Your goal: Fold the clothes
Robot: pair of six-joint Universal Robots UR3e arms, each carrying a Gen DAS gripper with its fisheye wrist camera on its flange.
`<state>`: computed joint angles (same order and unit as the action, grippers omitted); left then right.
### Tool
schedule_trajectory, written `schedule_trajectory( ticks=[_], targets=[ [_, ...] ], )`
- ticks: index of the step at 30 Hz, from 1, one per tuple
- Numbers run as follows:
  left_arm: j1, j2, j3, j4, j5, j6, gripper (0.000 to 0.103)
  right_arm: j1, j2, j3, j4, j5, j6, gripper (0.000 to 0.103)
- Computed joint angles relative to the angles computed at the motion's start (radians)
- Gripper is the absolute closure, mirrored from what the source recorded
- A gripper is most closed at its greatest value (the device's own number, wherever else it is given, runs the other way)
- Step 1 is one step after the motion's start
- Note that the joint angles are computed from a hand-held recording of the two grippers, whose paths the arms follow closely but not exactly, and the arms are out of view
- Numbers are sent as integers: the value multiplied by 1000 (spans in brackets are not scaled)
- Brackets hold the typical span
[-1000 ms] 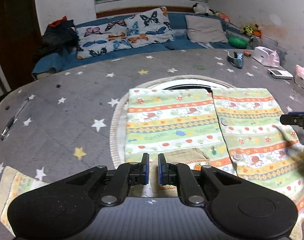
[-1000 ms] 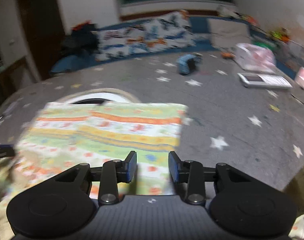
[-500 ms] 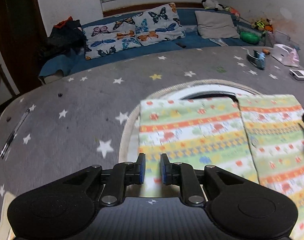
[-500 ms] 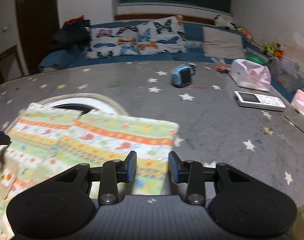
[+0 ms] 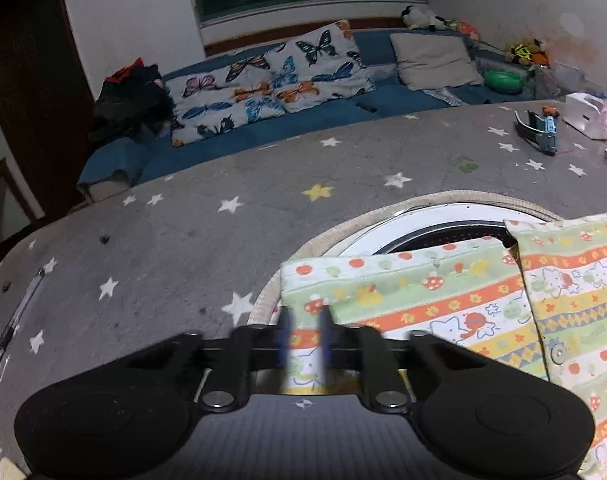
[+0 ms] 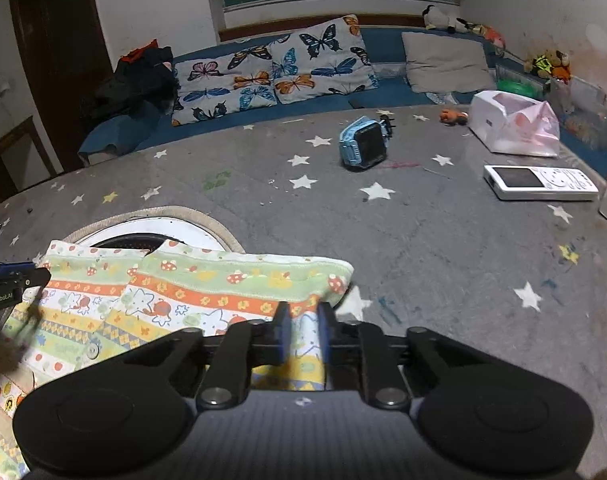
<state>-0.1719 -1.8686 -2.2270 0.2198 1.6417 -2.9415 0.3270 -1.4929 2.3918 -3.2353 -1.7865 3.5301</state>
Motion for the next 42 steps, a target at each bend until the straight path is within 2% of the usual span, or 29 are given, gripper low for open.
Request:
schedule_trajectory(
  ticks=[7,12,14,15,19,21,23,26,29,34,39,42],
  targets=[
    [-2,-35,34,38,102,-58,102,-1,108,-132,-3,0,-14,98],
    [30,-38,47,33,119,-76,102,8,200,-249,29,-18,-55,98],
    [39,-34,48,15,132,-89,101,20,199,-266,46,-28,-60,91],
    [58,-7,33,-8,108,-96,98,28,195,-272,55,-36,-61,90],
    [110,143,-74,-55,29,-88,94,60,72,-209,96,-20,-77,64],
    [117,235,-154,-56,-1,-58,87,89,-12,-155,120,-8,-81,62],
    [116,344,-230,-87,-24,-30,86,131,-96,-95,150,-5,-65,60],
    [97,531,-328,-195,-64,-17,65,233,-192,-23,192,-50,-7,54],
    [27,680,-395,-285,-78,-11,64,372,-234,12,241,-151,65,50],
    [-201,727,-404,-322,-7,-110,60,597,-207,4,337,-314,180,47],
    [-429,579,-352,-248,97,-212,59,760,-148,-18,435,-450,296,45],
    [-500,511,-308,-243,124,-261,59,814,-178,7,455,-503,375,45]
  ],
)
